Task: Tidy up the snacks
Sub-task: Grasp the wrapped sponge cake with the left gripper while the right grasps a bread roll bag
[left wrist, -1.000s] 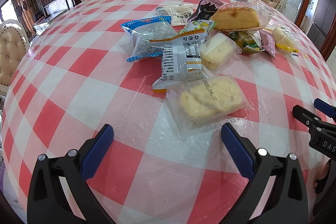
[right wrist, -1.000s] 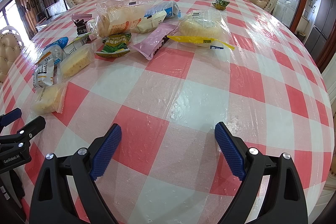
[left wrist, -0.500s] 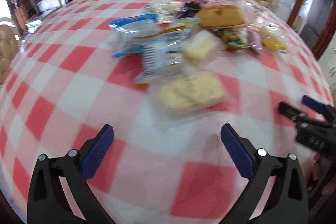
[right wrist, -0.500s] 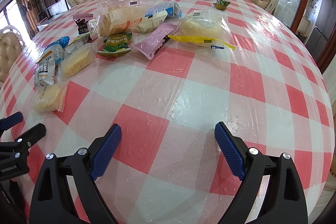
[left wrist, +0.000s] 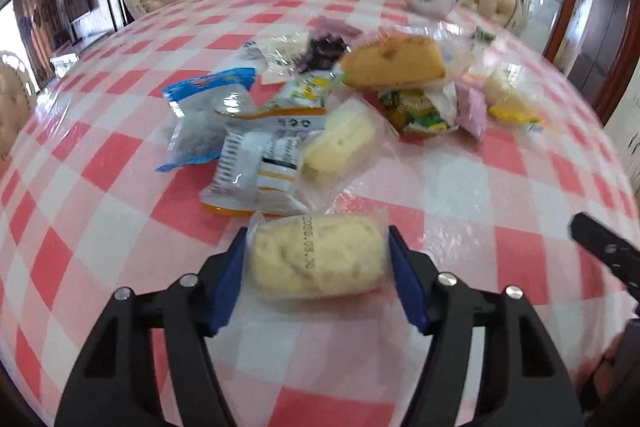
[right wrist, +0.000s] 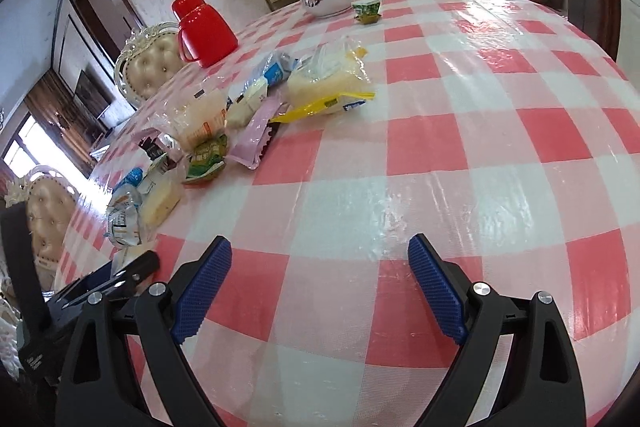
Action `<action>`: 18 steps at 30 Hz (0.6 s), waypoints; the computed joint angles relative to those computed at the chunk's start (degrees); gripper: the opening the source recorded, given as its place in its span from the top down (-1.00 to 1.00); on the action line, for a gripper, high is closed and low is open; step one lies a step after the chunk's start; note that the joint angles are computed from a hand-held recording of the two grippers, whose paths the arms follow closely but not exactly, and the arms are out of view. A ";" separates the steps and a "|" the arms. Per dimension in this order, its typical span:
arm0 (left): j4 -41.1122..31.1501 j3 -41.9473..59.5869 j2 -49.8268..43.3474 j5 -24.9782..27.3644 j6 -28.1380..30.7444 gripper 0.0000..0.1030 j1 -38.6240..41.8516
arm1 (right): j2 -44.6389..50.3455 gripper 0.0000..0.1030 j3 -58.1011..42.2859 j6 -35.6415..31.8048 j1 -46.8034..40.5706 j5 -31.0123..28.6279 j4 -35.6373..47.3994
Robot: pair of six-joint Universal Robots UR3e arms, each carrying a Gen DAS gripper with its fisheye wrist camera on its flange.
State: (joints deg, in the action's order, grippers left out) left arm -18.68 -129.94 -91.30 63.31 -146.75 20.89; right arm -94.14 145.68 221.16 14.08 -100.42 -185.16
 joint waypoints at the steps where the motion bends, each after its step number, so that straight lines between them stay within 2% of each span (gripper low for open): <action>1: -0.53 -1.25 1.48 -2.37 0.77 -0.28 2.07 | -0.22 -0.69 -0.25 -0.63 -0.33 0.04 0.42; 4: -1.91 -3.94 4.93 -8.20 1.90 -0.28 8.00 | -0.36 -0.69 -3.51 -3.10 -1.67 -3.25 4.86; 7: -3.22 -4.89 6.31 -12.19 1.52 -0.28 11.74 | -0.14 -0.69 -5.96 -6.71 -8.48 1.32 6.54; 10: 1.02 -6.98 7.32 -14.17 -0.18 -0.28 13.62 | 2.62 -0.69 -10.55 -8.33 -11.97 3.00 6.21; 12: 2.42 -7.85 7.74 -15.52 -0.53 -0.28 14.45 | 7.04 -0.69 -16.60 -8.76 -12.28 2.34 6.94; 14: 2.85 -7.64 7.39 -16.32 -0.71 -0.28 14.77 | 12.34 -0.69 -24.50 -8.32 -12.19 1.16 12.14; 18: -2.71 -5.11 5.97 -18.25 1.32 -0.28 15.65 | 22.65 -0.69 -38.41 -7.51 -11.44 -2.02 22.50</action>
